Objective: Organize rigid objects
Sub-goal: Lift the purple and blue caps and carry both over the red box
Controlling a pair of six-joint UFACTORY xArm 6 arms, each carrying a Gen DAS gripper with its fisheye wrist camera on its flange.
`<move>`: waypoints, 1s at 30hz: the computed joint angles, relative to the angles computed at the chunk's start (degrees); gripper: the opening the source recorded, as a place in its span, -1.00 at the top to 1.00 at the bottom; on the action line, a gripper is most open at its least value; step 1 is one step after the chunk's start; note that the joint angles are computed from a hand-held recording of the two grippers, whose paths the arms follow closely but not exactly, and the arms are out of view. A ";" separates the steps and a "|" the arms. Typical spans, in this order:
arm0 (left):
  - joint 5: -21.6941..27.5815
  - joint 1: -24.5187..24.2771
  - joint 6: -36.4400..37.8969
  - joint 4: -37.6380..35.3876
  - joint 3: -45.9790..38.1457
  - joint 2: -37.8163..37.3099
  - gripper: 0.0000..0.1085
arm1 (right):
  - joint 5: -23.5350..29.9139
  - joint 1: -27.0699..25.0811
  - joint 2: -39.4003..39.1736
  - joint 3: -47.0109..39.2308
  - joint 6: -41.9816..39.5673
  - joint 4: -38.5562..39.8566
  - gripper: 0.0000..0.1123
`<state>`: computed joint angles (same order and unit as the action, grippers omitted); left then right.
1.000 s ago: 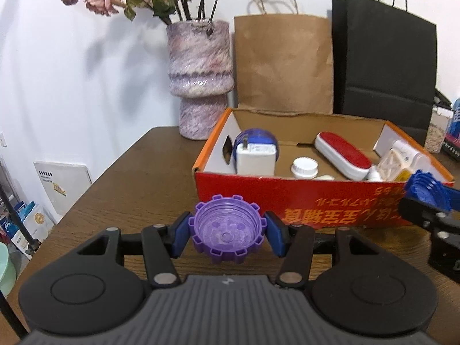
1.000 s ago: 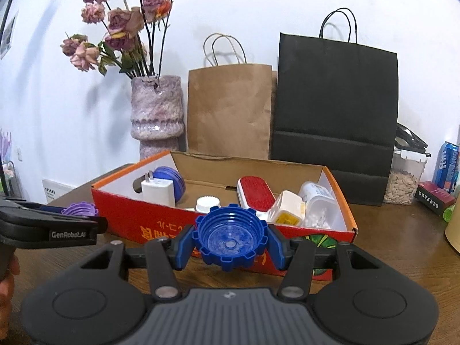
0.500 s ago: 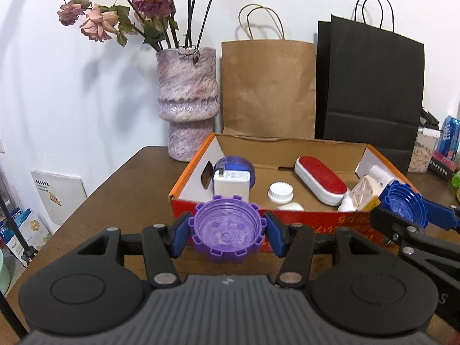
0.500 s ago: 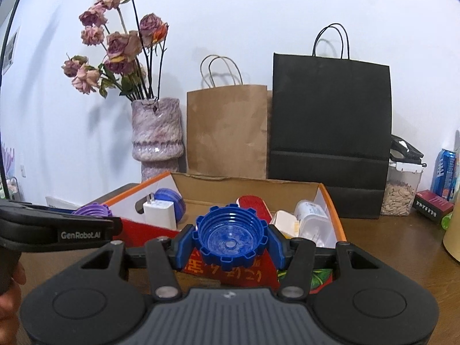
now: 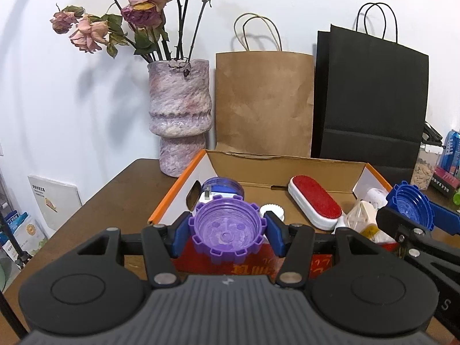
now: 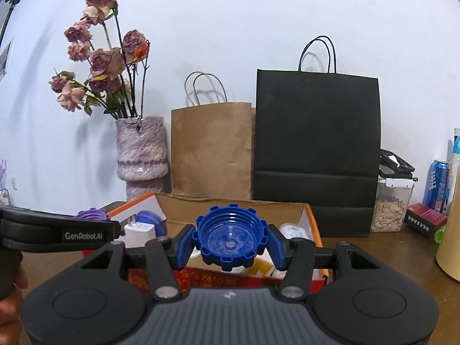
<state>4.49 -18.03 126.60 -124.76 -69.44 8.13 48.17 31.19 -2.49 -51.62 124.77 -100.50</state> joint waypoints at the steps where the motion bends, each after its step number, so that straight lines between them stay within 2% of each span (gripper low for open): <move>1: -0.21 -0.19 0.28 -0.34 -0.61 0.48 -0.03 | -0.16 -0.32 0.12 -0.12 0.07 -0.35 0.07; 19: -3.17 -2.51 4.04 -4.55 -14.00 10.53 -0.03 | -4.85 -6.92 5.92 -5.95 0.64 -7.01 0.07; 30: -5.63 -3.47 -2.42 1.93 -22.17 17.51 -0.03 | -8.39 -10.41 10.69 -11.00 -0.14 -8.97 0.07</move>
